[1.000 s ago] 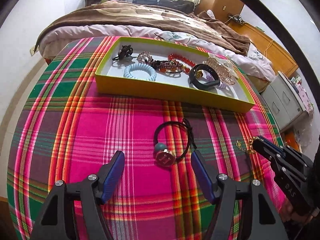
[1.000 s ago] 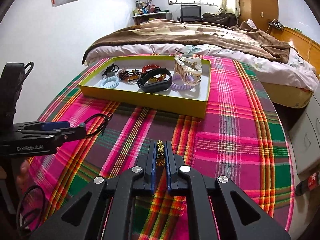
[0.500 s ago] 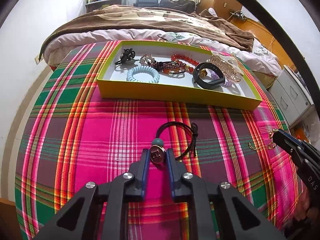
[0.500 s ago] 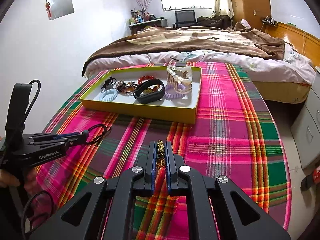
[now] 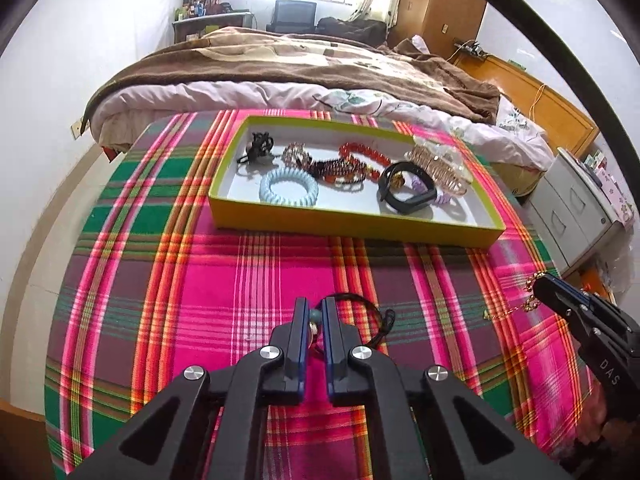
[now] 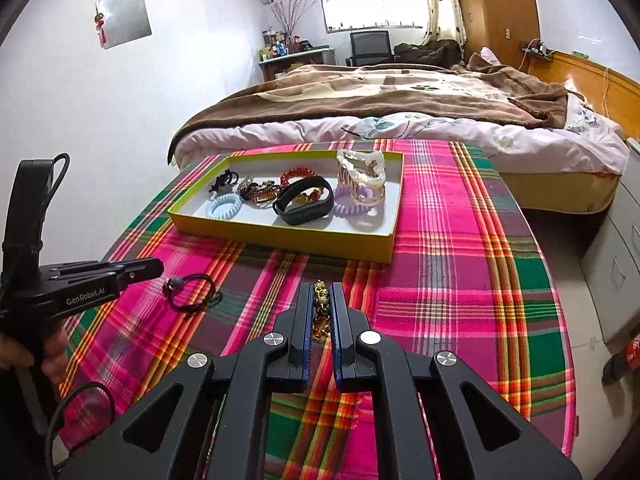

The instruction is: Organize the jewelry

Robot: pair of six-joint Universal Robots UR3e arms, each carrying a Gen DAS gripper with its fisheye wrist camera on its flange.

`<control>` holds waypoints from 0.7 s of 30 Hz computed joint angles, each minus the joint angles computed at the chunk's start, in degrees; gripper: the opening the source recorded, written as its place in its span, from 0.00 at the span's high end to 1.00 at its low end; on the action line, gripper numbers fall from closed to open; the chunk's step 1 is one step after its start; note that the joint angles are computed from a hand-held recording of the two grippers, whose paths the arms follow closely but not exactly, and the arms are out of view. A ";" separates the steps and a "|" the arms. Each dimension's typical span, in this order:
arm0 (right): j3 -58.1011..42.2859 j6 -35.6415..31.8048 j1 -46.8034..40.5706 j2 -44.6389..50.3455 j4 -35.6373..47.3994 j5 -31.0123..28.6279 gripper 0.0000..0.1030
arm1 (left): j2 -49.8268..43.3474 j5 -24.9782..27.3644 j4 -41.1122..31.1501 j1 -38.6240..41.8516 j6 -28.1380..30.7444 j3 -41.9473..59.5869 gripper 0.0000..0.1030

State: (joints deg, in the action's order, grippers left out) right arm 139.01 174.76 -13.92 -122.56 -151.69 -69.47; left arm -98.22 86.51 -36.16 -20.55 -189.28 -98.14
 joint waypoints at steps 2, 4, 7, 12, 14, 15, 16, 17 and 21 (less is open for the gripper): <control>-0.28 0.07 -0.06 -0.13 0.04 0.09 0.92 | 0.22 -0.08 0.11 0.13 0.37 0.27 0.94; -0.17 -0.11 -0.48 -0.84 0.39 0.47 0.92 | 0.58 -0.08 0.24 0.32 0.58 0.41 0.94; 0.12 0.06 -0.55 -0.92 0.11 0.56 0.92 | 0.54 -2.10 -0.39 1.48 1.24 0.16 0.94; 0.59 -0.22 -0.46 -0.34 -0.17 0.77 0.92 | -1.79 -1.88 -0.53 1.20 -0.55 -1.36 0.66; 0.70 -0.43 -0.56 -0.35 -0.17 0.98 0.92 | -2.35 -2.81 0.46 1.10 -0.94 -2.14 0.59; 0.72 -0.45 -0.55 -0.26 -0.28 1.06 0.92 | -2.89 -1.84 0.72 0.57 -1.18 -1.85 0.59; 0.76 -0.43 -0.57 -0.22 -0.39 1.17 0.92 | -3.51 -0.56 1.27 -0.02 -1.37 -1.58 0.59; 0.79 -0.41 -0.56 -0.22 -0.50 1.26 0.92 | -3.94 0.34 1.94 -0.39 -1.59 -1.53 0.59; 0.85 -0.29 -0.49 -0.10 -0.97 1.65 0.92 | -4.83 2.91 1.56 -1.47 -1.75 -0.46 0.59</control>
